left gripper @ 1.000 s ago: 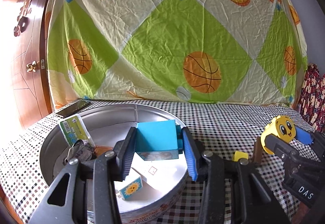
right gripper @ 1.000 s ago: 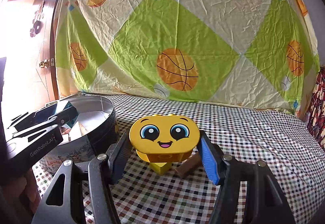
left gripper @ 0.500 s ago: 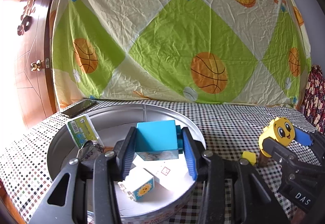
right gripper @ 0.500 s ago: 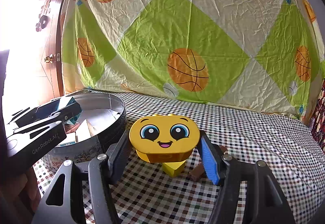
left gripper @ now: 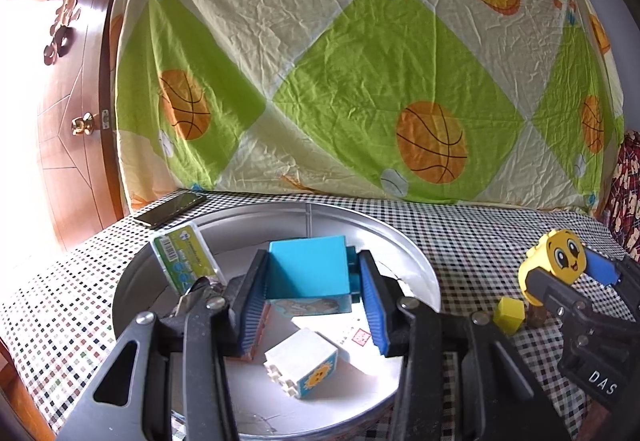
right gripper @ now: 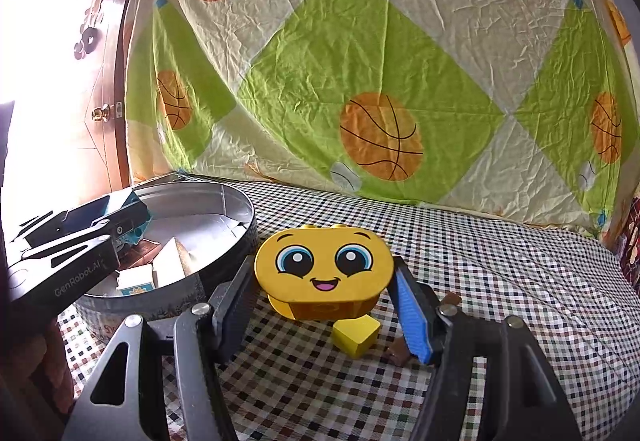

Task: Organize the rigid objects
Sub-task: 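Carry the blue-yellow block and smiley block over the tin with both tools, then lower both blocks into the tin and open both tools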

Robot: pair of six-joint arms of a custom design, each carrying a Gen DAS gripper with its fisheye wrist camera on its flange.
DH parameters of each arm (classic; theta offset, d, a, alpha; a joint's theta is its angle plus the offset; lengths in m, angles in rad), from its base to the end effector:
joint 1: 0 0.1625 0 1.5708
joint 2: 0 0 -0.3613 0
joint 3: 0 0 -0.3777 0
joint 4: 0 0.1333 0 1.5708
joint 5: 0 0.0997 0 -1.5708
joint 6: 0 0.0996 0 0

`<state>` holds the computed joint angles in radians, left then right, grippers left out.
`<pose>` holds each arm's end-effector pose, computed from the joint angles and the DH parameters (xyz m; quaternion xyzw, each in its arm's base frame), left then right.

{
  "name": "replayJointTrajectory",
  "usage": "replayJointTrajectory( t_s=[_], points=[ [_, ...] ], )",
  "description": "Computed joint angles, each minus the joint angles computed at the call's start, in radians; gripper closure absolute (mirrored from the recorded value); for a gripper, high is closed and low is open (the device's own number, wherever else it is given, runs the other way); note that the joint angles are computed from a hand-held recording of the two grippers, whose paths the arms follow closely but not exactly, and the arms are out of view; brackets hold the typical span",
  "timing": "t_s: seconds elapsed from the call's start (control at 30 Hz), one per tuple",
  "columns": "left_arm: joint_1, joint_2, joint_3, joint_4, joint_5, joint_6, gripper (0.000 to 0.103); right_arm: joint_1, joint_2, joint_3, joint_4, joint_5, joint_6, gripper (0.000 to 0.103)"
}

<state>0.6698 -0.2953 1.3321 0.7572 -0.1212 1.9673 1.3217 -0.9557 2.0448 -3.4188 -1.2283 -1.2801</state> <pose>-0.2034 -0.4572 -0.0237 -0.0072 0.6641 -0.6032 0.4417 0.0333 -0.5454 0.1234 0.5061 -0.7652 0.3730 0.1384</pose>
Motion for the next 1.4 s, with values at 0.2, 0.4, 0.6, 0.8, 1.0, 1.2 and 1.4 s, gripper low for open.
replayJointTrajectory(
  t_s=[0.2,0.4,0.6,0.8,1.0,1.2,1.4],
  points=[
    [0.003,-0.044,0.038,-0.084,0.006,0.085,0.060,0.013,0.012,0.008,-0.004,-0.008,-0.020,0.037],
    [0.005,-0.105,0.084,-0.231,0.002,0.262,0.060,0.043,0.028,-0.003,0.022,-0.027,-0.028,0.037],
    [0.023,-0.210,0.162,-0.432,0.006,0.486,0.060,0.089,0.037,-0.027,0.095,-0.052,-0.007,0.037],
    [0.045,-0.276,0.202,-0.571,0.012,0.673,0.060,0.137,0.078,-0.071,0.138,-0.095,0.019,0.037],
    [0.065,-0.334,0.234,-0.748,0.023,0.905,0.060,0.179,0.136,-0.111,0.148,-0.145,0.017,0.037],
    [0.076,-0.372,0.257,-0.857,0.036,1.051,0.060,0.205,0.193,-0.165,0.163,-0.194,0.045,0.037],
    [0.081,-0.369,0.247,-0.870,0.029,1.084,0.059,0.214,0.221,-0.202,0.226,-0.237,0.057,0.037]
  ],
)
